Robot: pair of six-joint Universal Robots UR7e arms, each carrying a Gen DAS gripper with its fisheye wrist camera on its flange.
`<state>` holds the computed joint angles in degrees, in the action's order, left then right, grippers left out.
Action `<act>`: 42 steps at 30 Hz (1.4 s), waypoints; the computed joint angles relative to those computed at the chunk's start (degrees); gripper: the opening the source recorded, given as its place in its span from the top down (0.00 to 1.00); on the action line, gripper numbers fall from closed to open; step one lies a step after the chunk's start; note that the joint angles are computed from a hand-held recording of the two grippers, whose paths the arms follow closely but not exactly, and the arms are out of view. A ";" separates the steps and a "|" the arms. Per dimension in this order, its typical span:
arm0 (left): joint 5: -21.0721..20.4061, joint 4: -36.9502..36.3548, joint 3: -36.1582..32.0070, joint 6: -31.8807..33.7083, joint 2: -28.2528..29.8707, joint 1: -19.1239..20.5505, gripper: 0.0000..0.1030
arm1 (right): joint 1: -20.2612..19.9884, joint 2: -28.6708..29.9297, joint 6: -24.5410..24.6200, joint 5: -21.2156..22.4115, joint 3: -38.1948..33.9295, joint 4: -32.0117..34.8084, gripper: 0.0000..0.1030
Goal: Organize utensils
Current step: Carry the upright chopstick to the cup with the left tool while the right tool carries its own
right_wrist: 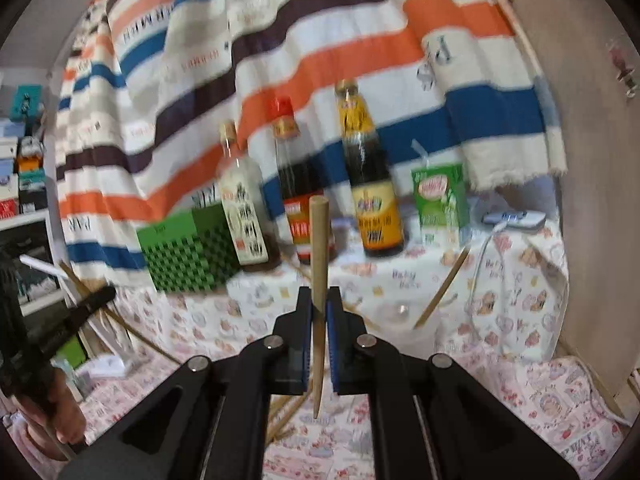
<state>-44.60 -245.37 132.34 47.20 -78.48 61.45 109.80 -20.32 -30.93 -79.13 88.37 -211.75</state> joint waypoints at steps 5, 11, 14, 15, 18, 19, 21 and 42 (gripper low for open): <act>-0.61 1.42 0.27 -0.59 0.74 -0.42 0.94 | -0.78 -0.43 3.46 0.85 -0.75 -1.50 0.94; -0.72 3.36 -0.92 -1.57 2.86 -2.20 0.94 | -2.41 0.17 7.76 2.08 -1.58 -10.79 0.94; -1.97 5.33 -2.18 -1.45 3.92 -4.25 0.94 | -3.46 0.37 17.10 0.44 -2.97 -11.35 0.94; -2.24 6.26 -3.01 -1.42 4.45 -4.84 0.94 | -3.84 0.47 20.05 -0.40 -3.53 -11.34 0.94; -3.72 9.83 -5.75 -2.45 5.98 -6.09 0.94 | -4.63 1.08 25.20 -1.97 -4.80 -13.22 0.94; -4.80 10.86 -6.79 -3.21 6.56 -6.24 0.94 | -4.88 0.96 26.12 -1.67 -4.79 -13.19 0.94; -7.76 10.41 -8.31 -3.71 7.82 -6.16 0.94 | -5.62 0.69 28.99 -0.25 -4.91 -12.59 0.94; -5.75 20.67 -27.91 -8.67 23.29 2.65 0.94 | -5.34 3.13 16.94 0.18 -13.52 12.77 0.94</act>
